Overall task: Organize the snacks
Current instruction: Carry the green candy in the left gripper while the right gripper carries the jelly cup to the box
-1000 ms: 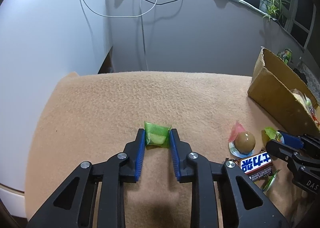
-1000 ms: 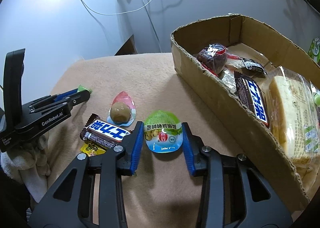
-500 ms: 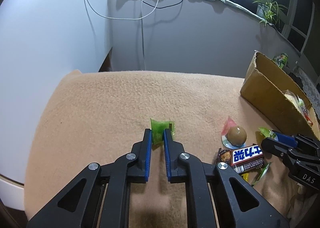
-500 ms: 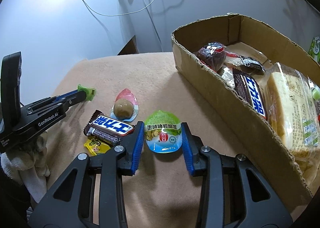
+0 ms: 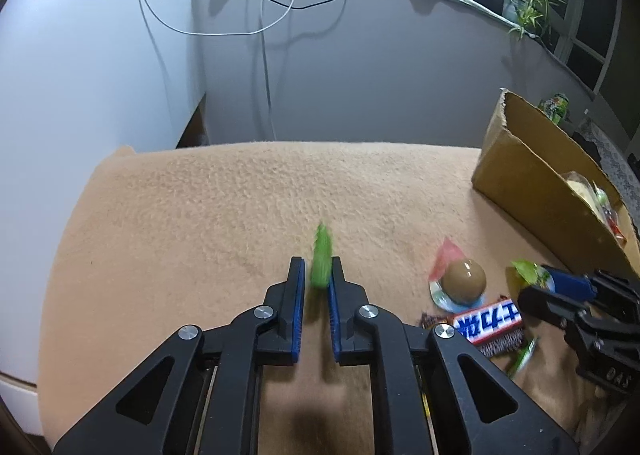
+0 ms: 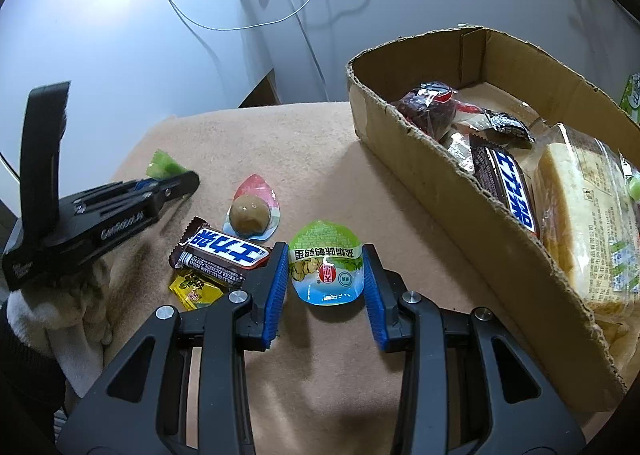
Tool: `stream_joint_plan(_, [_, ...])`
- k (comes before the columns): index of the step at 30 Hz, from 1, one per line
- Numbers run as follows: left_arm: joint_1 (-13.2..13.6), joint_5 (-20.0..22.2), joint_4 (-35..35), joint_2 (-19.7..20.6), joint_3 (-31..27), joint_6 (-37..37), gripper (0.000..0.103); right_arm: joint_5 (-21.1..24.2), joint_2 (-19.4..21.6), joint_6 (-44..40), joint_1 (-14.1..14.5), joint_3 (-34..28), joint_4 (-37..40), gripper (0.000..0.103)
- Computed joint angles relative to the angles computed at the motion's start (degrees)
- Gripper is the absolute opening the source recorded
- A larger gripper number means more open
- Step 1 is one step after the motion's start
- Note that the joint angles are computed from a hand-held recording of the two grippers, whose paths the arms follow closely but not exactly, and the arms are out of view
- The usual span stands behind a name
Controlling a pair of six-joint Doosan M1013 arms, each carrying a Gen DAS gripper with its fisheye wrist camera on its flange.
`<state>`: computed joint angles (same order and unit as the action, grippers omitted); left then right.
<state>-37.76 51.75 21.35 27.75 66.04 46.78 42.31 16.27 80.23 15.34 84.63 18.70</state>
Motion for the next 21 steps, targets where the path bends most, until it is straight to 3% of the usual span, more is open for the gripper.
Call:
stream_joint_plan(7, [0.63, -1.71, -0.67, -0.20, 0.24, -1.73, 0.004, -0.36, 0.01, -0.94, -0.05, 0.17, 0.66, 0.037])
stream_joint_plan(16, [-0.76, -2.23, 3.64, -2.20, 2.53, -3.29, 0.004, -1.75, -1.49, -2.67, -0.14, 1.69, 1.91, 0.037])
stream_joint_plan(21, [-1.11, -4.95, 3.21, -3.70, 4.02, -5.69, 0.004, -2.25, -3.78, -6.06, -0.85, 3.02, 5.19, 0.037])
